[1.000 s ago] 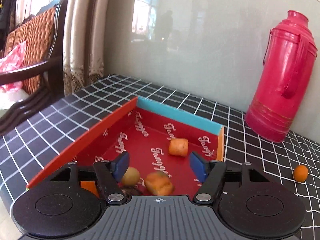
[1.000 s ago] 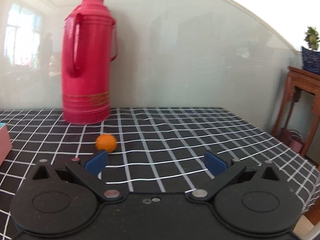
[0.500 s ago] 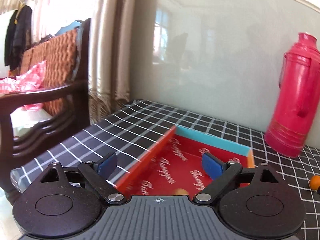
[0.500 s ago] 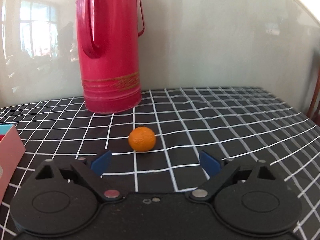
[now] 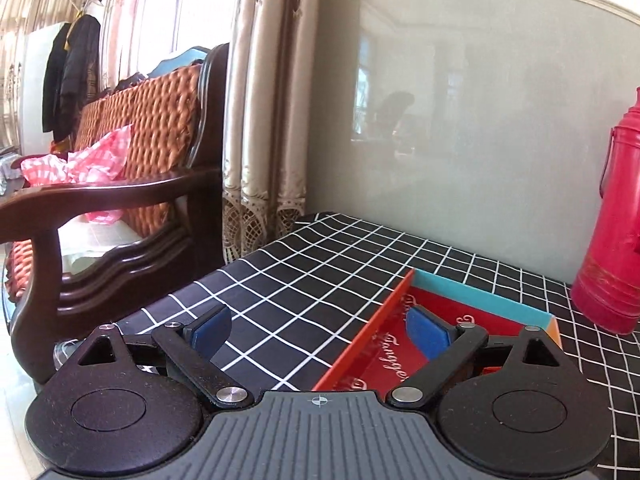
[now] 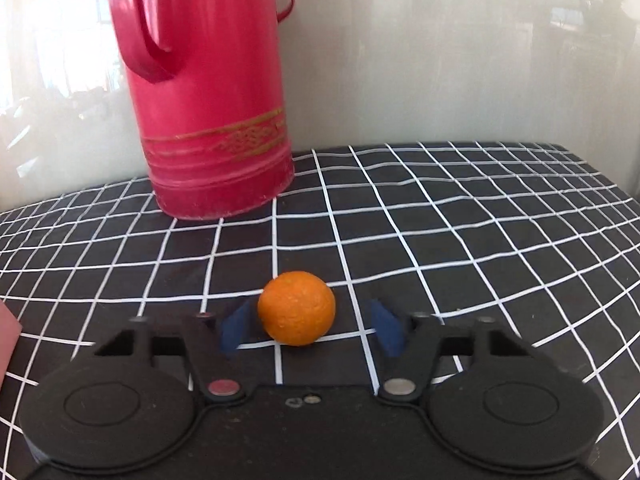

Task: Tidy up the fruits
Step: 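Grasp the last small orange with the right gripper, then carry the orange with the right gripper into the red box and release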

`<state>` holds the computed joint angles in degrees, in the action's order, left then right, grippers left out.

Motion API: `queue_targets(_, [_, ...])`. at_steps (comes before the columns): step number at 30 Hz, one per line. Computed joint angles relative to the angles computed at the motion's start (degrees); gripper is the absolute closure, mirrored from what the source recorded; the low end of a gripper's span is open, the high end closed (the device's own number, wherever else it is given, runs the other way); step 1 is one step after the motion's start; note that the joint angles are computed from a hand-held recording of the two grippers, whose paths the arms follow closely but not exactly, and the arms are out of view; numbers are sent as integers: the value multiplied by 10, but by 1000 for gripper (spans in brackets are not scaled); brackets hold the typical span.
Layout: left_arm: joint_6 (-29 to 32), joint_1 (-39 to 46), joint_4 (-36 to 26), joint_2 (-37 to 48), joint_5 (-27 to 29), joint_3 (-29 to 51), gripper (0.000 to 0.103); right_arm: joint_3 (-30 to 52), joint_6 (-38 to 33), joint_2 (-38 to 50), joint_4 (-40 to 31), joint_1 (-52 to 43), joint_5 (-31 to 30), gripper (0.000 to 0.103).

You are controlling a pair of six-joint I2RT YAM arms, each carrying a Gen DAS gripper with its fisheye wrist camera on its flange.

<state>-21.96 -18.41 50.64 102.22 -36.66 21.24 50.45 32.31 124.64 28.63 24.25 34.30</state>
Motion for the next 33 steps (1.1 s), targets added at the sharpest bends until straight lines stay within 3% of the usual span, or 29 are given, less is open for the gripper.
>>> queue_targets(1, [2, 2, 0, 2, -1, 0, 9, -2, -3, -1, 9, -3, -14, 71])
queue_targets(6, [0, 12, -6, -1, 6, -3, 9, -6, -2, -4, 8, 14, -5, 72])
queue_targets(12, [-8, 30, -15, -9, 7, -11, 8, -51, -43, -42, 72, 74, 36, 73])
queue_targets(24, [0, 46, -14, -26, -5, -49, 8, -76, -162, -72, 211, 208, -9, 72])
queue_targets(33, [20, 85, 16, -27, 10, -78, 8, 25, -227, -16, 150, 253, -23, 72])
